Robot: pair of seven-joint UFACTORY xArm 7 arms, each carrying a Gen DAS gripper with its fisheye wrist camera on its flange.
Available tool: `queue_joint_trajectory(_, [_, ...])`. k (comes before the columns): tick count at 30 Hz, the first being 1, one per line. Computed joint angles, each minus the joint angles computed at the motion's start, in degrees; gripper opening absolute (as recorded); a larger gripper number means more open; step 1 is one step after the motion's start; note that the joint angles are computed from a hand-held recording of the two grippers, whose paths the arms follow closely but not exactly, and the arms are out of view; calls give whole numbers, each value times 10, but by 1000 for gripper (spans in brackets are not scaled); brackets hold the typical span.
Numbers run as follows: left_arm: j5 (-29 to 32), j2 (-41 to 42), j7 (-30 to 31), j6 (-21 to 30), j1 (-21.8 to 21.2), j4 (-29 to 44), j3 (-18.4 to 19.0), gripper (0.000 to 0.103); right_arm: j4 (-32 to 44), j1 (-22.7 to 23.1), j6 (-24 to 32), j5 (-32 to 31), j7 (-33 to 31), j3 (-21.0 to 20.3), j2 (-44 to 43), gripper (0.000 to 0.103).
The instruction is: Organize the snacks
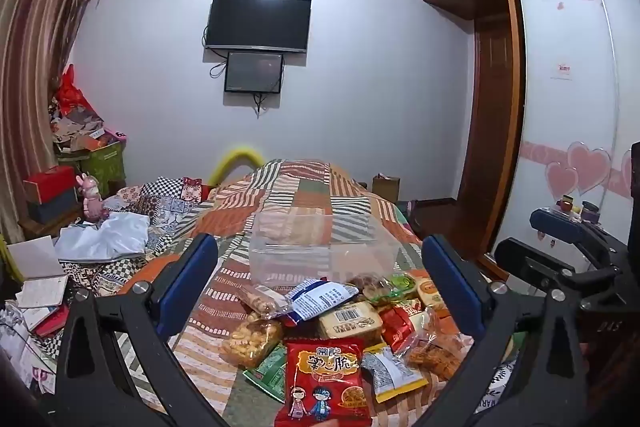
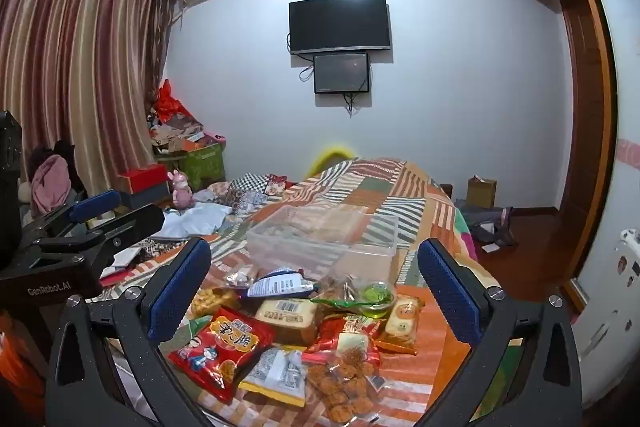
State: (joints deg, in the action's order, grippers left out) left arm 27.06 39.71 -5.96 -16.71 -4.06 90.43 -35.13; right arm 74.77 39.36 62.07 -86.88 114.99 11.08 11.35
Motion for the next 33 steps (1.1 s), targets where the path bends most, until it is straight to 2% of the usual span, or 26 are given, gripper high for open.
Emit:
queue_joint_trajectory(2, [1, 2, -2, -5, -2, 1, 2, 103, -1, -1, -3, -2, 4, 0, -1, 103])
queue_joint_trajectory(6, [16, 10, -1, 4, 15, 4, -21, 103, -1, 0, -2, -2, 3, 0, -1, 103])
queue_joint_trajectory(8, [13, 8, 2, -1, 10, 3, -14, 103, 0, 0, -2, -1, 3, 0, 0, 103])
queue_joint_trajectory(9, [5, 5, 2, -8, 1, 3, 2, 103, 0, 0, -3, -1, 2, 0, 0, 103])
queue_joint_trajectory(13, [15, 5, -5, -11, 4, 1, 1, 103, -1, 0, -2, -1, 5, 1, -1, 103])
queue_joint_trajectory(14, [1, -7, -8, -16, -14, -5, 22, 103, -1, 0, -2, 0, 5, 1, -2, 103])
queue_joint_trajectory(33, [17, -7, -30, -16, -18, -1, 31, 103, -5, -3, -9, -3, 17, 1, -5, 103])
